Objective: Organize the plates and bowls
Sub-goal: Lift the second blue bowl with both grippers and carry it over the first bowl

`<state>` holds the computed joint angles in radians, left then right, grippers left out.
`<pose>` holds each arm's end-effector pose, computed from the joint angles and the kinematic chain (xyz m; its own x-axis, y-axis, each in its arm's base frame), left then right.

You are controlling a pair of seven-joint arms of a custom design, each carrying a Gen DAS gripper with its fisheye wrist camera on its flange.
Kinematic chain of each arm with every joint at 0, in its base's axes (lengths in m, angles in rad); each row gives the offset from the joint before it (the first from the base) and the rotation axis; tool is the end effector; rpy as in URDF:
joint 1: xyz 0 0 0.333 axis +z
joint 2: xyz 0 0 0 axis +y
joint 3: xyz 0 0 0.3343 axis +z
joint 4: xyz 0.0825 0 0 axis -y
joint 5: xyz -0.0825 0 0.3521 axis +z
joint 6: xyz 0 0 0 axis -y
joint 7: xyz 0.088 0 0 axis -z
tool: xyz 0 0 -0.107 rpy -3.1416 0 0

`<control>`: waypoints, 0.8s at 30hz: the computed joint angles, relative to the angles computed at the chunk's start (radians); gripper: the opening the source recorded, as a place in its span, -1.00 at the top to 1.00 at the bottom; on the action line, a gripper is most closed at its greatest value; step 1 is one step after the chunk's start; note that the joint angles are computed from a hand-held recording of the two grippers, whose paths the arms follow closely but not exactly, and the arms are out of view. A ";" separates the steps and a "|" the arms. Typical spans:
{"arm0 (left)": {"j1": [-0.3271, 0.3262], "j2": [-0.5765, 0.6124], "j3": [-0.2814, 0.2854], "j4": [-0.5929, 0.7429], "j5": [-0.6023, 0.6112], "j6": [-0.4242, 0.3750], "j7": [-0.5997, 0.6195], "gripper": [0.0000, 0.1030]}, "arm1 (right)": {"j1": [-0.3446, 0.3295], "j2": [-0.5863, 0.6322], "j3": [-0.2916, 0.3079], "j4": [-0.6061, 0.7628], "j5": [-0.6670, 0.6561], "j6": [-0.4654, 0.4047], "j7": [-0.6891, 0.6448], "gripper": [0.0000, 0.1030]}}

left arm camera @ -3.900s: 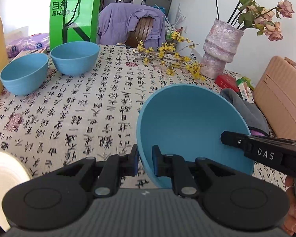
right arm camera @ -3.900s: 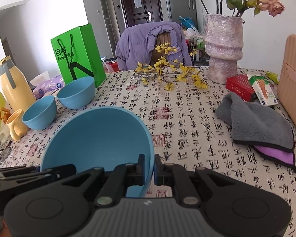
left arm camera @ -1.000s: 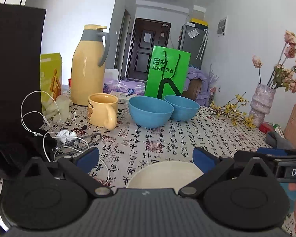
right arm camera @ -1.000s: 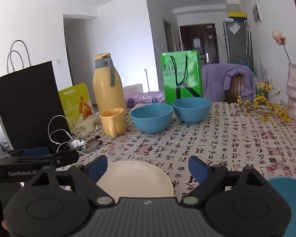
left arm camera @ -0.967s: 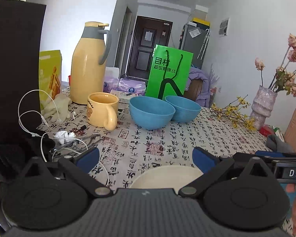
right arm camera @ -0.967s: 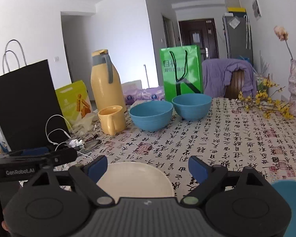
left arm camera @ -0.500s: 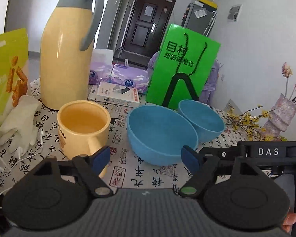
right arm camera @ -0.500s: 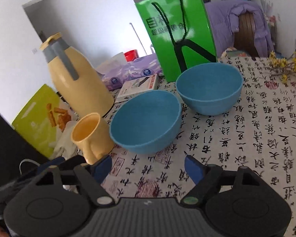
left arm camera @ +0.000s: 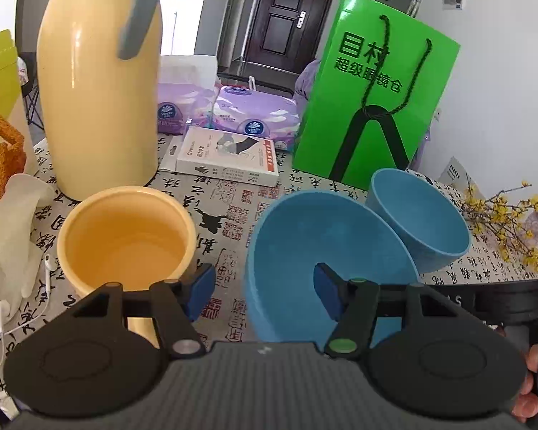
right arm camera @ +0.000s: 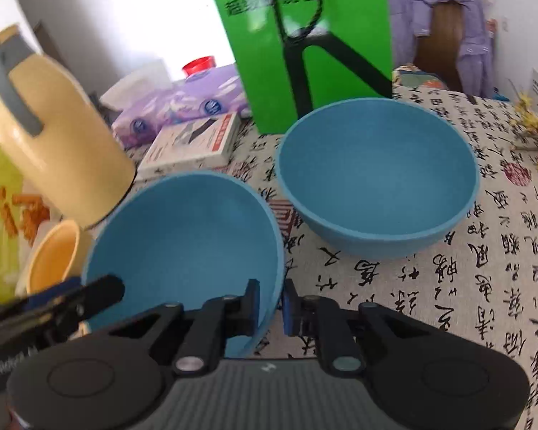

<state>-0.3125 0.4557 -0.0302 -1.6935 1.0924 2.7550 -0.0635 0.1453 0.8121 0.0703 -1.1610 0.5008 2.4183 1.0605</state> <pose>0.6315 -0.2607 0.4176 0.2827 -0.9363 0.2084 -0.5974 -0.3418 -0.7255 0.7668 0.1501 0.3841 0.4334 -0.8617 -0.2639 -0.8145 -0.2493 -0.5238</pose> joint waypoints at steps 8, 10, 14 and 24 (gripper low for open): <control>0.025 -0.008 -0.063 -0.023 -0.103 -0.013 0.187 0.29 | -0.095 -0.052 0.030 -0.005 0.035 -0.248 -0.196 0.94; 0.044 -0.012 -0.098 -0.039 -0.185 -0.021 0.301 0.47 | -0.106 -0.063 0.022 -0.009 0.043 -0.298 -0.215 0.94; 0.066 -0.025 -0.139 -0.074 -0.314 -0.025 0.455 0.71 | -0.107 -0.086 0.005 -0.033 0.053 -0.328 -0.239 0.94; 0.062 -0.073 -0.137 -0.137 -0.473 -0.034 0.499 0.84 | -0.092 -0.123 -0.012 -0.103 0.068 -0.310 -0.235 0.77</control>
